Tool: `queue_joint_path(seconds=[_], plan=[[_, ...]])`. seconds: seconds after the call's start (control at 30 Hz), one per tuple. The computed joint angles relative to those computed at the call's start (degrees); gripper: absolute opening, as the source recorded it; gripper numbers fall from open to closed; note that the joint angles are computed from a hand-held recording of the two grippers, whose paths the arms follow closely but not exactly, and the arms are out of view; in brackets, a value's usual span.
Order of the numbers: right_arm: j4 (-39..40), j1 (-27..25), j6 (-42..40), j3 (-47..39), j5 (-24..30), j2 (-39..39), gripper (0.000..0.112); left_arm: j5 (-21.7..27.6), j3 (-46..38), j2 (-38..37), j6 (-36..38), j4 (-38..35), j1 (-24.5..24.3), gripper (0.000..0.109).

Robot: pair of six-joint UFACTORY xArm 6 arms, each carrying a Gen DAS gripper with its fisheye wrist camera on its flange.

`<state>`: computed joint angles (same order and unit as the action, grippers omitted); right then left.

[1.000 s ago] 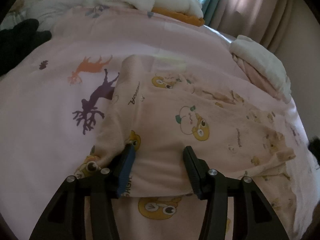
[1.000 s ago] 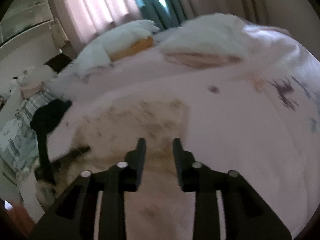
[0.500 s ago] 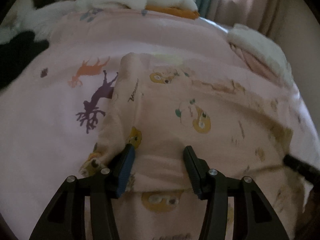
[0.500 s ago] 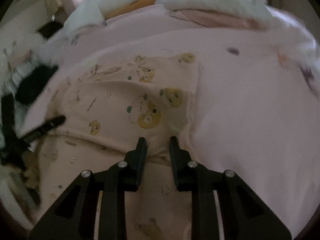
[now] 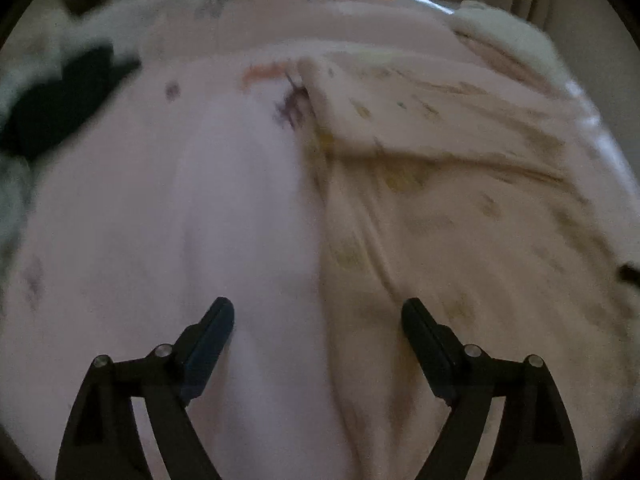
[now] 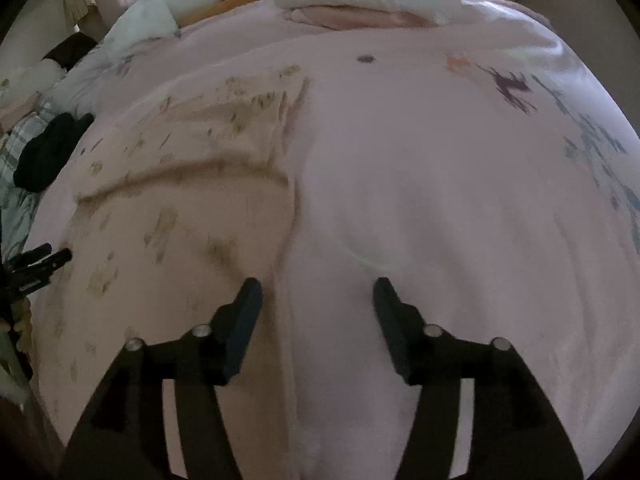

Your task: Fold small clothes

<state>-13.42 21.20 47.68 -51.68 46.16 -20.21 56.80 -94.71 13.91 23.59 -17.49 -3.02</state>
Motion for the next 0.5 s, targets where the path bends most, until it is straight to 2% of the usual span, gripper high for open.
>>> queue_joint_path(seconds=[0.07,0.17,0.23,0.33,0.37,0.5], plan=[[3.4,0.6,-1.3,2.0,0.6,-2.9,0.070,5.4,2.6,-2.9,2.7,-7.1,2.5,0.086],[10.0,1.4,-1.6,7.1,-1.6,-8.0,0.080,12.1,6.4,-6.4,5.3,-13.5,5.3,0.086],[13.1,2.3,-1.1,10.1,-3.2,-10.8,0.084,17.1,9.6,-9.1,7.0,-18.6,7.4,0.086],[12.5,5.2,1.5,12.8,-4.7,-13.0,0.087,22.9,13.4,-12.0,8.4,-24.5,9.7,0.086],[13.2,6.1,1.5,13.8,-5.7,-13.8,0.092,23.7,13.9,-12.5,8.6,-25.4,9.9,0.086],[15.7,9.0,0.6,16.4,-8.5,-16.1,0.097,25.7,17.1,-14.0,9.8,-30.1,11.1,0.086]])
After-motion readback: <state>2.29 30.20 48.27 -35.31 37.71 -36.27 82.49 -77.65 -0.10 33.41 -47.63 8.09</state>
